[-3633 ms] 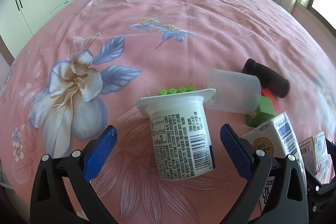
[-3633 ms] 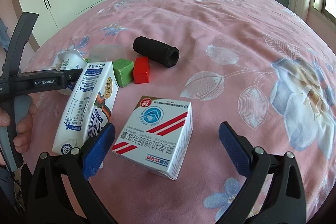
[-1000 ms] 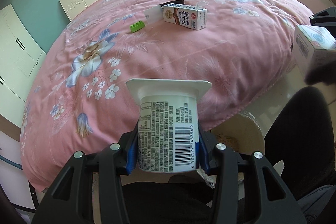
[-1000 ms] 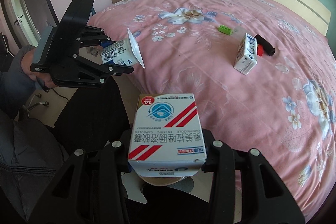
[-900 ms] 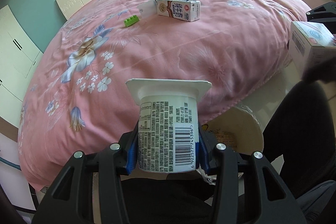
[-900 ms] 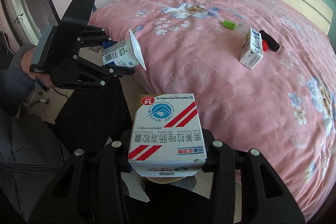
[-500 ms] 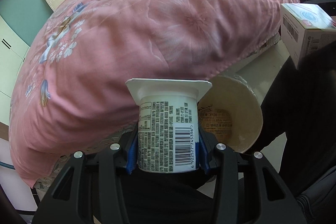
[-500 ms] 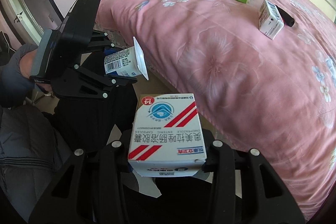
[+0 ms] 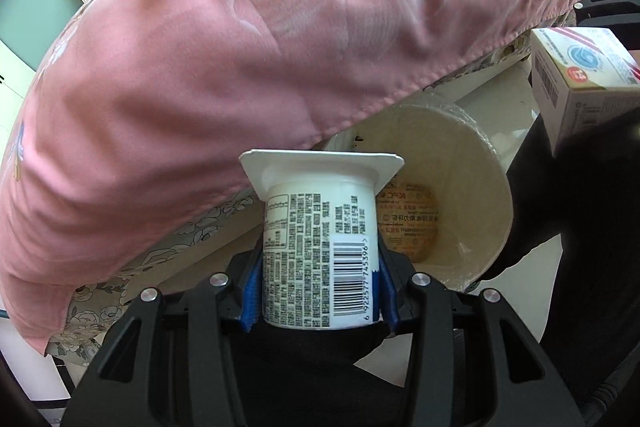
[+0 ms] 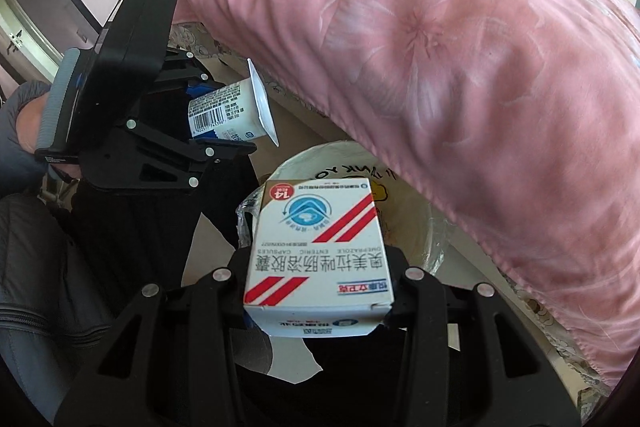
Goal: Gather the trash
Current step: 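Carry the yogurt cup and medicine box in both tools over the trash bin, then open both tools to drop the yogurt cup and medicine box into the bin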
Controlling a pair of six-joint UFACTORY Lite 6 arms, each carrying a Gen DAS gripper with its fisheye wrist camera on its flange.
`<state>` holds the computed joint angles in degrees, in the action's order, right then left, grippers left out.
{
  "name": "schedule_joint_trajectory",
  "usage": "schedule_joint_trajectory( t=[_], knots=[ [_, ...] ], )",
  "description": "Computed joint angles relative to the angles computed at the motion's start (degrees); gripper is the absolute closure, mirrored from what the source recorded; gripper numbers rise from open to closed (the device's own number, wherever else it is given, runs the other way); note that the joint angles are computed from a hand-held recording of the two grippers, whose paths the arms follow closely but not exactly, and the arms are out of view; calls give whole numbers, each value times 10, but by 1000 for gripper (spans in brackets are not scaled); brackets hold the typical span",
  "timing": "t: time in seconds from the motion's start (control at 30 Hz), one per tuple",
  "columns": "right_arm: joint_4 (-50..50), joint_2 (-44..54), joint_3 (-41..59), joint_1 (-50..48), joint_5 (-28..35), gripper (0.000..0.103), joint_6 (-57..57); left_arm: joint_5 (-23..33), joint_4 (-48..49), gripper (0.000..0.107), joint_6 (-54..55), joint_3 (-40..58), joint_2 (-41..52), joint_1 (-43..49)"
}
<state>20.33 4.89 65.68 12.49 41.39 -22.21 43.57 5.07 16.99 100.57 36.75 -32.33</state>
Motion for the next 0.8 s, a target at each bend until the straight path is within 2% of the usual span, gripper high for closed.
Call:
schedule_joint_trajectory(
  t=[0.23, 0.5, 0.67, 0.8],
  knots=[
    [-18, 32, -26, 23, -62, 59, 61, -6, 13, 58, 8, 27, 56, 2],
    [-38, 90, -25, 57, -98, 59, 112, 12, 2, 58, 34, 85, 116, 11],
    [-100, 121, -33, 71, -138, 59, 203, 19, -9, 58, 49, 117, 150, 3],
    [-90, 142, -34, 72, -155, 59, 207, 23, -22, 58, 67, 138, 169, -4]
  ],
)
